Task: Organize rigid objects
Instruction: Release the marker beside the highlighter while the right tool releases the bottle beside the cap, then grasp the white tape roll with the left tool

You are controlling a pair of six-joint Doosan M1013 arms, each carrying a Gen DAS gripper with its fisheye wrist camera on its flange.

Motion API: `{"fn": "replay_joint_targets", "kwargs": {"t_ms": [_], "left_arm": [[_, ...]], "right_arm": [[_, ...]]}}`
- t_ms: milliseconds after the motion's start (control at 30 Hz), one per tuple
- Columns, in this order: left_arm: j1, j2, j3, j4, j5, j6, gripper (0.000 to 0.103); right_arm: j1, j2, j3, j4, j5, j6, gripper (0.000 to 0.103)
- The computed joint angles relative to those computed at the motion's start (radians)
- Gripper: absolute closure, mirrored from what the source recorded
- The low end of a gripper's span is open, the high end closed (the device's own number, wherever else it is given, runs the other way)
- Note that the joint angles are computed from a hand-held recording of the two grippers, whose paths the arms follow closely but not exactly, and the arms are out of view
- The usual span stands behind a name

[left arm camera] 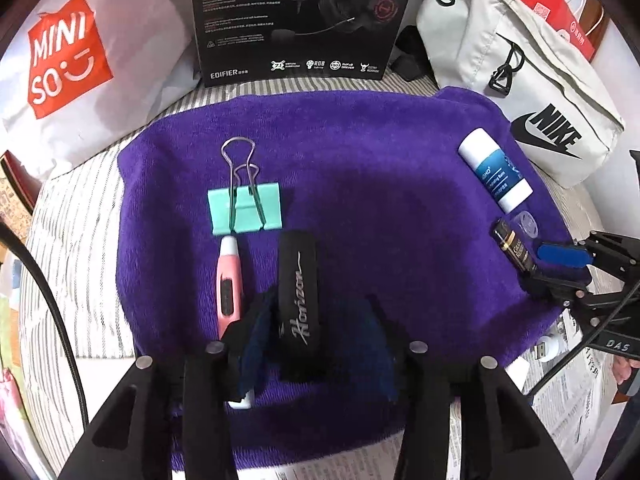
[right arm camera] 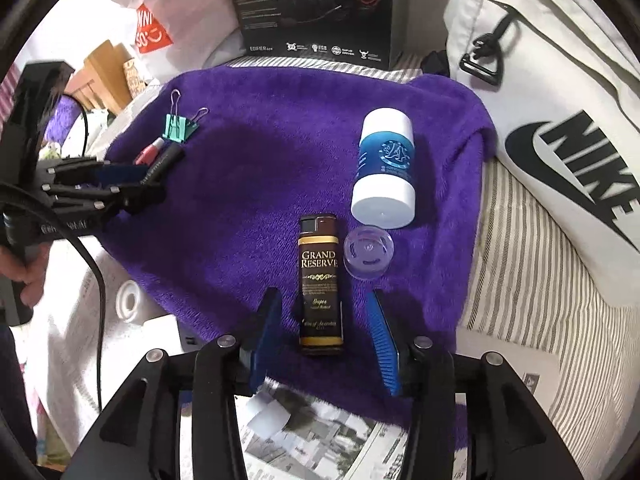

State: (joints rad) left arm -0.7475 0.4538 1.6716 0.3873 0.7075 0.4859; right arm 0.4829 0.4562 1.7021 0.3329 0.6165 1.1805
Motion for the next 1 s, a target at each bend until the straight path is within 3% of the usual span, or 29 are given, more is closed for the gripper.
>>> {"fn": "replay_joint_targets", "kwargs": {"t_ms": [233, 567, 700, 867, 1000], "left_arm": [[-0.036, -0.033, 0.018, 0.054, 0.022, -0.085, 0.058], [-0.132, -0.099, 0.052, 0.164, 0.021, -0.194, 0.058], [-0.145, -0.076, 0.053, 0.15, -0.017, -0.223, 0.058], [-0.149, -0.049, 0.053, 0.112, -0.075, -0.213, 0.058], [-0.149, -0.03, 0.039, 0.094, -0.072, -0.203, 0.058]], "right_arm": [[-0.002, -0.044, 0.034, -0.013, -0.018, 0.041, 0.059], [-0.011, -0.149, 0.156, 0.031, -0.089, 0.095, 0.058], [-0.022, -0.196, 0.219, 0.083, -0.113, 0.089, 0.056], [-0.024, -0.241, 0.273, 0.054, -0.117, 0.102, 0.056], [-0.045, -0.264, 0.312, 0.135, -0.11, 0.045, 0.055]]}}
